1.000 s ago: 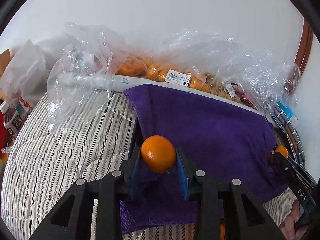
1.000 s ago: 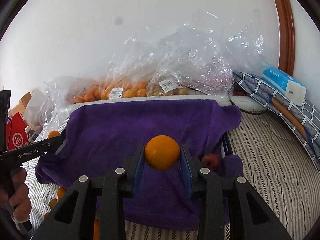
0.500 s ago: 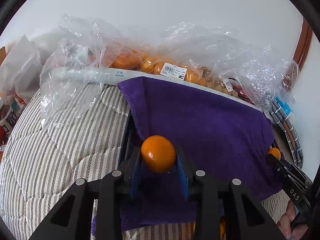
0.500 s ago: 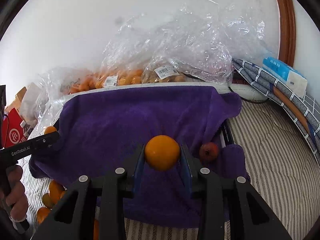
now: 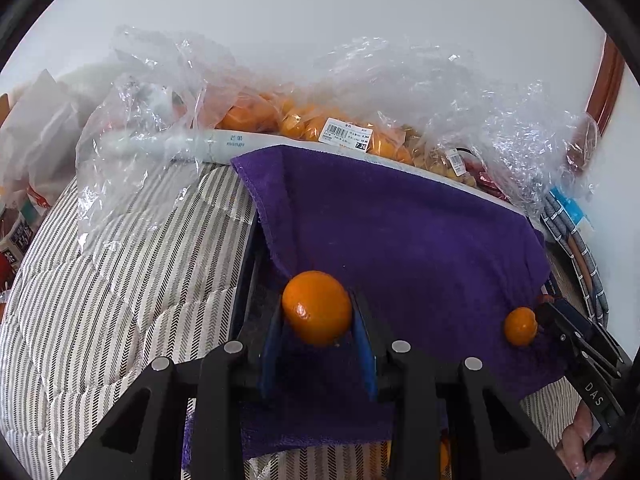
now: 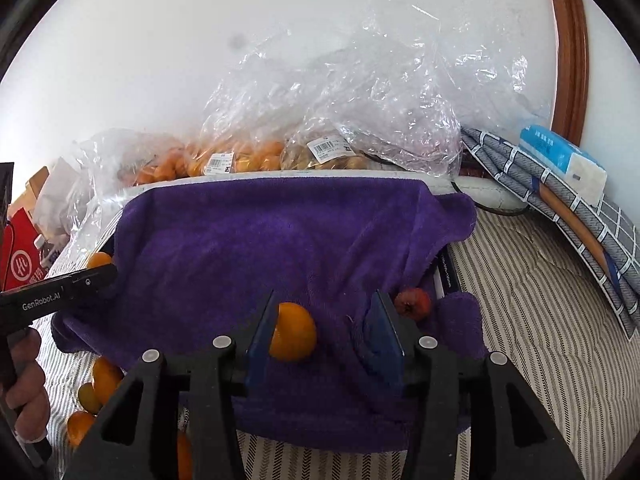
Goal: Organize fruits
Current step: 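Lower the orange onto the towel and open the right tool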
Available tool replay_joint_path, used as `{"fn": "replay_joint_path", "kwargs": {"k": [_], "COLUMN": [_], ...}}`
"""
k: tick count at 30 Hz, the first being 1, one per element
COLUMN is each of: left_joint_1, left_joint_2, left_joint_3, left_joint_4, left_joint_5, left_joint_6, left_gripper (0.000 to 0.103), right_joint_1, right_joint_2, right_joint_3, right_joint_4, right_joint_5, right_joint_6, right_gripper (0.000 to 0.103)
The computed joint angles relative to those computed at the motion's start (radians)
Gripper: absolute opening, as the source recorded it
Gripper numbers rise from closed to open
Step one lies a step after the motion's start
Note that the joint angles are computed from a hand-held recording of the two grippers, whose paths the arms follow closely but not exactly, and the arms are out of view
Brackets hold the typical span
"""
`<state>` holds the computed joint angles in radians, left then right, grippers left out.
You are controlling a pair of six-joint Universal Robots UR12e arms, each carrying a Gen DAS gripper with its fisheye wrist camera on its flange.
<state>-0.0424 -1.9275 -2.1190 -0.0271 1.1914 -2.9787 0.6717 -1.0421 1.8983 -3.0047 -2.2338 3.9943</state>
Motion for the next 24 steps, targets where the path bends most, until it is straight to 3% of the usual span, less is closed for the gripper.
{"fn": "replay_joint_path", "kwargs": {"k": [3, 7, 12, 16, 19, 24], "left_joint_1": [0.003, 0.005, 0.014, 0.018, 0.022, 0.017], "left_joint_2": [0.000, 0.001, 0.006, 0.012, 0.018, 0.024], "left_joint_3": [-0.002, -0.008, -0.022, -0.033, -0.038, -0.049], "left_joint_4": [0.010, 0.022, 0.055, 0.081, 0.086, 0.129], "left_joint_5": [-0.008, -0.016, -0.056, -0.068, -0.083, -0.062], "left_joint_6": [-0.005, 0.001, 0.001, -0.007, -0.011, -0.009], "left_gripper": [0.032, 0.032, 0.040, 0.040, 0.041, 0.042], "right_joint_1": [0.007, 0.013, 0.021, 0.021, 0.024, 0.037], "right_joint_2": [0.003, 0.005, 0.009, 0.001, 0.001, -0.015], "right_joint_3": [0.002, 0.000, -0.003, -0.013, -0.011, -0.013], "right_joint_4": [-0.034, -0.040, -0.046, 0.031, 0.019, 0.075], "right_joint_5": [-0.019, -0.052, -0.078, -0.085, -0.100, -0.141], "right_joint_6": [-0.011, -0.002, -0.010, 0.008, 0.004, 0.045], "right_gripper": [0.059, 0.059, 0.059, 0.059, 0.059, 0.059]}}
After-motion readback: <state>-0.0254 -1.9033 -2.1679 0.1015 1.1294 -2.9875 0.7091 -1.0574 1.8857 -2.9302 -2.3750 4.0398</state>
